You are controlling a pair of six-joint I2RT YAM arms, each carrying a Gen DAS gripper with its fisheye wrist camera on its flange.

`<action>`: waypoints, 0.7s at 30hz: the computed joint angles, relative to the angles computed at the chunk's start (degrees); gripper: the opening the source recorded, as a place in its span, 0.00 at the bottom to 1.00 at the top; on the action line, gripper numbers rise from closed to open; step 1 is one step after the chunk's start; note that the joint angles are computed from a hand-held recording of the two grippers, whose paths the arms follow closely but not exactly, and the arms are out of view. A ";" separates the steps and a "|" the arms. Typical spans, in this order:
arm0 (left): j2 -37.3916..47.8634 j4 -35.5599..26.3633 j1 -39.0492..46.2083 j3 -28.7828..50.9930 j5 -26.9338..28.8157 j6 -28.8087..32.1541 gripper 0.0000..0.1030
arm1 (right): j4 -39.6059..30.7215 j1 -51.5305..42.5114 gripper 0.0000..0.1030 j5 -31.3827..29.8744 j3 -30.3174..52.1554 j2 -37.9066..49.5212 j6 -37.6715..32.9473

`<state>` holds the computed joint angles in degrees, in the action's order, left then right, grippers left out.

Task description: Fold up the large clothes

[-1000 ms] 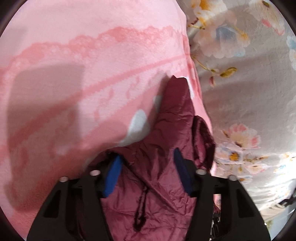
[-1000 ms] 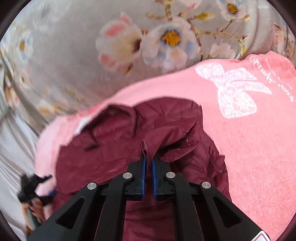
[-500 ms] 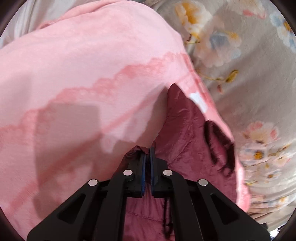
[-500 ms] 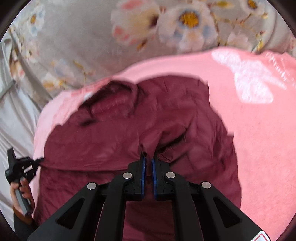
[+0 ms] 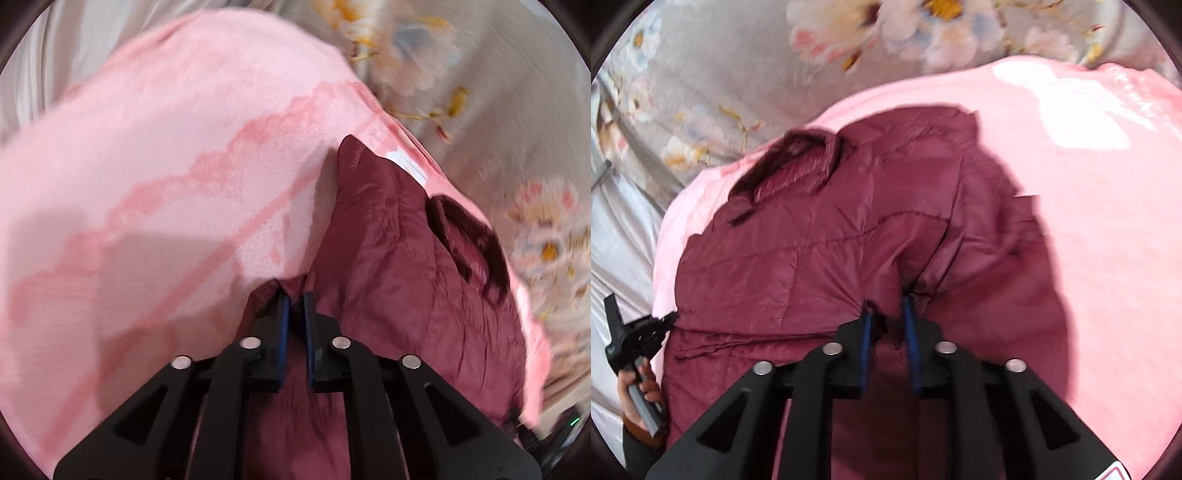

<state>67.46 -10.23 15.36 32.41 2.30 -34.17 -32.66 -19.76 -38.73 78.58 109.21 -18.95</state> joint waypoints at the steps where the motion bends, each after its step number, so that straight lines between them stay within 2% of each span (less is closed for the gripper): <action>1: -2.95 -3.72 -2.16 0.81 -3.46 1.40 0.23 | 0.57 -0.78 0.22 0.50 -0.90 -1.48 0.16; 2: -4.90 -6.49 -4.16 1.84 -5.56 2.20 0.41 | 1.28 -1.73 0.24 0.95 -1.89 -3.47 0.12; 4: -7.15 -11.39 -8.59 5.11 -8.73 4.27 0.55 | 2.85 -2.49 0.24 1.69 -2.97 -6.68 0.15; 6: -6.02 -13.91 -14.93 9.26 -13.82 5.28 0.55 | 3.91 -0.96 0.24 3.94 -3.12 -8.92 0.03; 8: -1.42 -14.47 -21.57 14.08 -18.93 4.75 0.55 | 6.07 2.46 0.24 6.93 -3.85 -10.70 0.19; 13: 13.67 -14.29 -27.36 21.62 -21.78 2.76 0.55 | 8.66 11.80 0.19 14.64 -6.76 -11.50 -3.32; 16: 16.64 -13.32 -28.00 19.85 -22.20 0.69 0.55 | 9.47 14.90 0.19 16.64 -8.57 -10.16 -4.42; 21: 15.26 -6.65 -26.93 13.30 -21.50 0.26 0.56 | 15.74 17.47 0.19 20.40 -15.04 -9.56 -5.75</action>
